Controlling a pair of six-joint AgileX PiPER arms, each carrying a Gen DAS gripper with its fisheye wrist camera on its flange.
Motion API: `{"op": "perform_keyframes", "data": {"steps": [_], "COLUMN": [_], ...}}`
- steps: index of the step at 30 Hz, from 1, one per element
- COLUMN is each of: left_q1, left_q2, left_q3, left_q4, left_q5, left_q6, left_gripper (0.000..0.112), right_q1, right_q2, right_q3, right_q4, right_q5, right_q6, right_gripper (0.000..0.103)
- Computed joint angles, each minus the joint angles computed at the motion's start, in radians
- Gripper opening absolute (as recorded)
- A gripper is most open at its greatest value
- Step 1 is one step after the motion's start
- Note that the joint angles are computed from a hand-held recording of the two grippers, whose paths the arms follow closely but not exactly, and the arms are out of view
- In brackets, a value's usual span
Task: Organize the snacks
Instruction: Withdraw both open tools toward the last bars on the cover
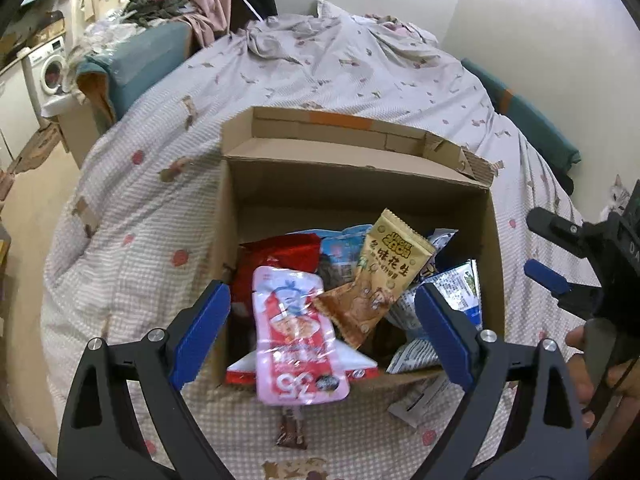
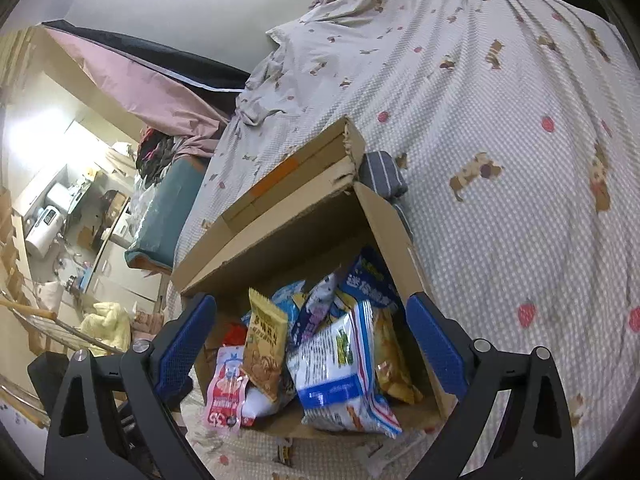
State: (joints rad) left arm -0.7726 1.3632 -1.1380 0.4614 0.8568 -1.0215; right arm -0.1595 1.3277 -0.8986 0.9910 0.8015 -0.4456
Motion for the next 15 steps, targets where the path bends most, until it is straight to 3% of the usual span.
{"op": "perform_keyframes", "data": {"steps": [4,8,15], "left_q1": [-0.007,-0.05,-0.083], "left_q2": [-0.05,-0.106,-0.202], "left_q3": [0.032,0.075,0.162], "left_q4": [-0.026,0.037,0.021], "left_q5": [0.032,0.08,0.109], "left_q6": [0.023,-0.058,-0.134], "left_gripper": [0.092,0.092,0.092], "right_q1": [-0.035,-0.072,-0.148], "right_q2": [-0.068,-0.128,-0.221], "right_q3": [0.042,0.083,0.179], "right_q4": [-0.029,-0.052,-0.092], "right_q5": [0.067,0.123,0.192], "right_q6": [0.03,0.033,0.063], "right_gripper": [0.099,0.099,0.099]}}
